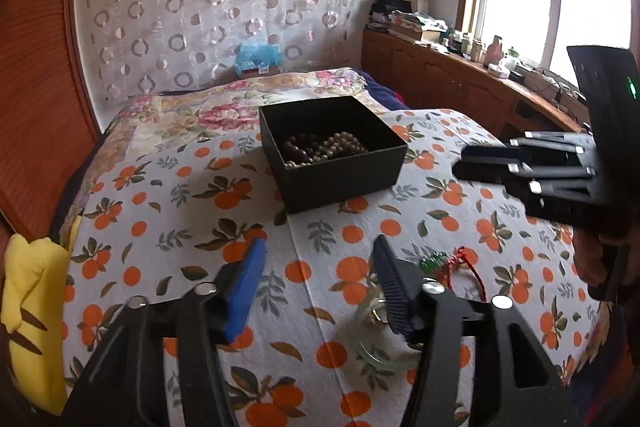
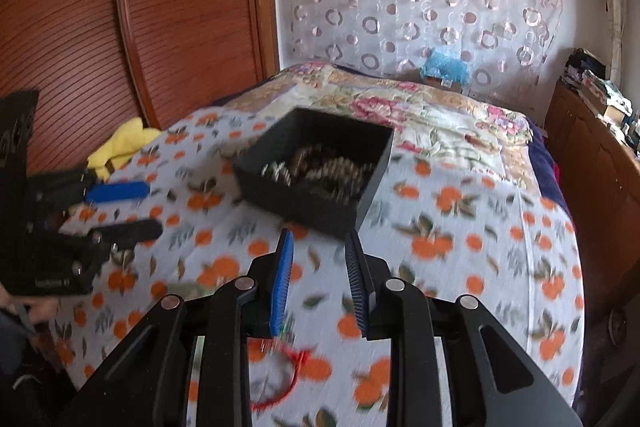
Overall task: Organize jewelry
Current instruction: 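Move both open tools back toward the jade bangle and red string bracelet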
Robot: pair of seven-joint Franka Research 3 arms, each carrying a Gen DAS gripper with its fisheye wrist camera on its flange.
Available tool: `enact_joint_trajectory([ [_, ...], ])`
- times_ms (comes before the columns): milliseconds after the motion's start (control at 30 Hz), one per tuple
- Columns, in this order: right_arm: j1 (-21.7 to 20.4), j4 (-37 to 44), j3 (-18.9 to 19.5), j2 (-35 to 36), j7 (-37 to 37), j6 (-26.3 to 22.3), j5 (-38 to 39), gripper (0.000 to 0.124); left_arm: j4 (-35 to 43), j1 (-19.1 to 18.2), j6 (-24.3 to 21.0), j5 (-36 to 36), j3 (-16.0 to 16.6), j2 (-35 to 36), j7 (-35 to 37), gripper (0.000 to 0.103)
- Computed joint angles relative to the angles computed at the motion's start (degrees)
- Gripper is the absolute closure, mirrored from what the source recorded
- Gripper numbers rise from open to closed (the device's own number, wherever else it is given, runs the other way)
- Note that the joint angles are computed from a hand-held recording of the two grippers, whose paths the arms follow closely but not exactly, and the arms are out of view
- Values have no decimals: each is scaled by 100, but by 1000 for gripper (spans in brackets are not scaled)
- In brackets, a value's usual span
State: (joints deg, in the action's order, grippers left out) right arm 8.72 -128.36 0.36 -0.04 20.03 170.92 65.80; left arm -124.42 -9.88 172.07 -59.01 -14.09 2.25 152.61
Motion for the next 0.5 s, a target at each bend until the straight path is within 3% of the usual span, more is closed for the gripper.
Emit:
enact_joint_trajectory([
  [333,124,-822,-131,-424,-352,-68,421,95,-317,-97,-97,167,53,-100,-277,47],
  [433,156,-978,-154,-461,-321,-115,437,96,-393,-128,-123,-99,49,-140,-67,28],
  [500,175,-1060,-174,-498,-323,-195,549,96,-451,-165,-153,-204,64,-182,31,28],
])
